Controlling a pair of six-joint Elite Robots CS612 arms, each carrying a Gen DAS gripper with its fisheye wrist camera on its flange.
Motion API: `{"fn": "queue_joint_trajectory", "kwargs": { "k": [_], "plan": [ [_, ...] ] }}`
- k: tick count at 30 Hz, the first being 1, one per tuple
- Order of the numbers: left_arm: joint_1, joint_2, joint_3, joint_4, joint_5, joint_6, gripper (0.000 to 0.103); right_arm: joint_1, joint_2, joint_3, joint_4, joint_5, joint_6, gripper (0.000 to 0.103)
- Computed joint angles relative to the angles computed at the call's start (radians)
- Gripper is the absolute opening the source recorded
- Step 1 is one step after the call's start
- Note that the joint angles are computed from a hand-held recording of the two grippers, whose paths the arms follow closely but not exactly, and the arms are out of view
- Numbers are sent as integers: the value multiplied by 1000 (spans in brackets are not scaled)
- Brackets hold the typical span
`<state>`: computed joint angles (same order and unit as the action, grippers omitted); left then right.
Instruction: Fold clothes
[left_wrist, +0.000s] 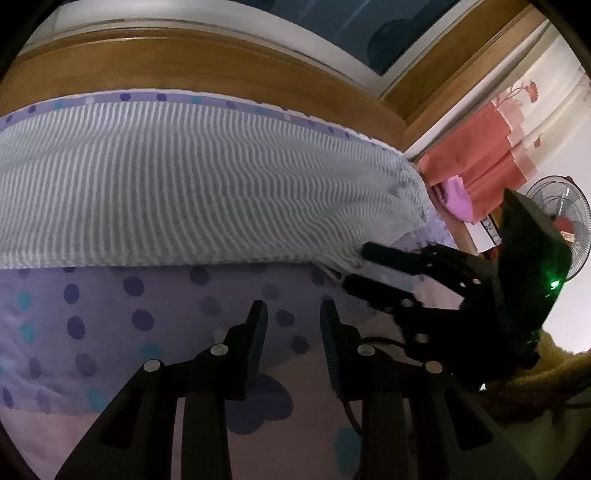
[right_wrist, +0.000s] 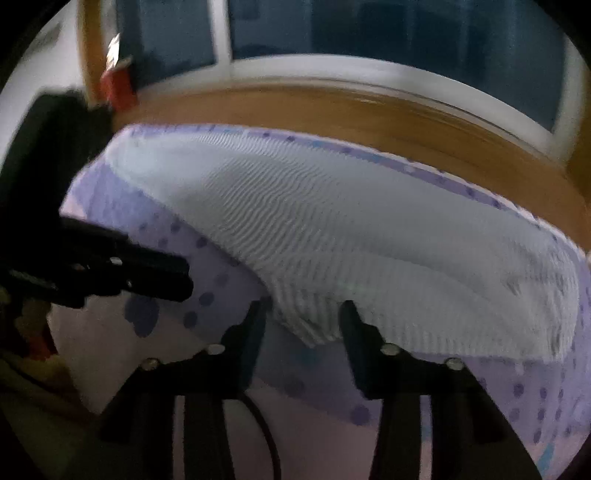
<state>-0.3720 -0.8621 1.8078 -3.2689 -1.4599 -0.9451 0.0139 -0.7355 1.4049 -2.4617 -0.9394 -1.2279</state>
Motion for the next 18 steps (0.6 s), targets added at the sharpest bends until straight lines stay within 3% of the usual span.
{"fn": "queue_joint_trajectory", "kwargs": {
  "k": [3, 4, 5, 9, 12, 18],
  "plan": [
    [-2, 13, 10, -69, -2, 0, 29, 16, 16, -8, -42, -36, 20, 23],
    [-1, 18, 12, -91, -6, 5, 29, 16, 18, -14, -35, -35, 32, 12],
    [-1, 23, 12, -115, -11, 18, 29, 14, 21, -32, 2, -27, 54, 7],
    [-3, 40, -7, -150, -17, 130, 29, 1, 48, -138, 217, 20, 163, 6],
    [-2, 54, -37, -151, -23, 236, 29, -4, 69, -199, 321, 48, 228, 6],
    [1, 69, -81, -125, -3, 374, 29, -14, 68, -222, 369, 72, 262, 6]
  ]
}}
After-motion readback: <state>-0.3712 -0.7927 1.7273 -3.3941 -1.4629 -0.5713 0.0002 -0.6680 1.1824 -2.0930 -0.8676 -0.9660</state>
